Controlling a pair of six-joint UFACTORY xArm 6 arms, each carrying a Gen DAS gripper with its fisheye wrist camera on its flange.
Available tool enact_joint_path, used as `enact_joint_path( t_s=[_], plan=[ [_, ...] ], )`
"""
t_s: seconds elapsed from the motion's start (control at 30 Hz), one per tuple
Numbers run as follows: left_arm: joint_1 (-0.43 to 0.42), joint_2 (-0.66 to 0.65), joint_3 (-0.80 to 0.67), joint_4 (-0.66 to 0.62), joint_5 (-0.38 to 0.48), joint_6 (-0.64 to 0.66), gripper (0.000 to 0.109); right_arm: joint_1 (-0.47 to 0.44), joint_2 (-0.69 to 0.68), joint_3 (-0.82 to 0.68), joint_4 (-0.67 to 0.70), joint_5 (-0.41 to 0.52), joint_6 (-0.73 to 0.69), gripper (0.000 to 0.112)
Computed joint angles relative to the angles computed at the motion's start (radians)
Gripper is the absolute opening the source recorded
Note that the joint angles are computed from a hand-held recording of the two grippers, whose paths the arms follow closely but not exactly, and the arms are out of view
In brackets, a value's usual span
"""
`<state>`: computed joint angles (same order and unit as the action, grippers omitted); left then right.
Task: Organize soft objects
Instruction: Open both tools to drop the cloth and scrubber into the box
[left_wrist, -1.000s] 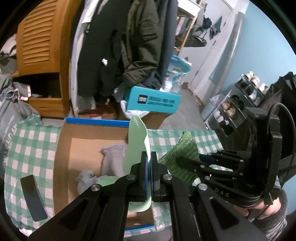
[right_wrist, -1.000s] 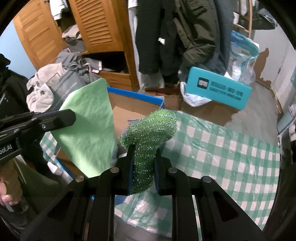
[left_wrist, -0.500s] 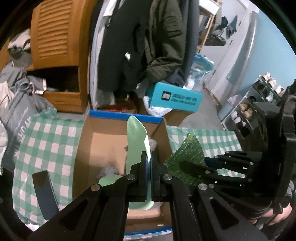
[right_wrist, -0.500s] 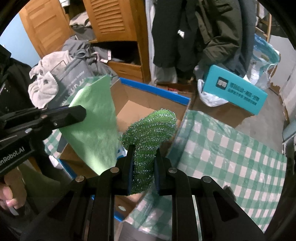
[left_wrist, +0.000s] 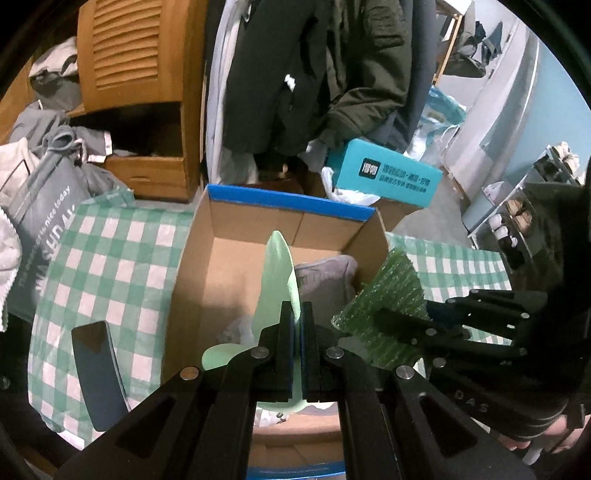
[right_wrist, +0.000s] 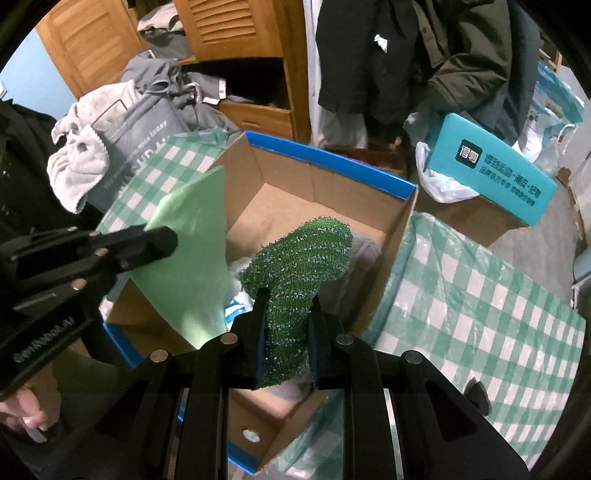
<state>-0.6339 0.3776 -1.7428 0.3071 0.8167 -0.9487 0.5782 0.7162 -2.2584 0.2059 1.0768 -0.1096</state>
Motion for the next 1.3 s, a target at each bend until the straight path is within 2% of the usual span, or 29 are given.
enact_joint_path(
  t_s=[0.17,0.23,0.3,0.53,0.67,0.8,1.3],
  plan=[
    [0.002,0.009,-0.010,-0.005,0.013,-0.013,0.008,-0.003,0.028,-0.045,0.010,0.020,-0.009,0.022],
    [-0.001,0.010,-0.013,0.006,0.021,-0.022,0.016,-0.004,0.032,-0.053,0.017,0.025,-0.017,0.024],
    [-0.003,0.012,-0.017,0.016,0.030,-0.029,0.025,-0.005,0.024,-0.040,0.015,0.016,-0.018,0.036],
    [-0.011,0.013,-0.030,0.057,0.042,-0.049,0.040,-0.009,0.002,-0.007,0.008,-0.008,-0.018,0.051],
    [-0.013,0.017,-0.040,0.059,0.051,-0.047,0.041,-0.013,-0.018,0.024,0.010,-0.030,-0.020,0.053],
    [-0.014,0.020,-0.044,0.054,0.051,-0.043,0.042,-0.021,-0.039,0.051,0.024,-0.048,-0.028,0.059],
    [-0.047,0.100,-0.164,0.030,0.096,0.012,0.043,-0.067,-0.158,0.239,0.035,-0.108,-0.019,0.063]
  ],
)
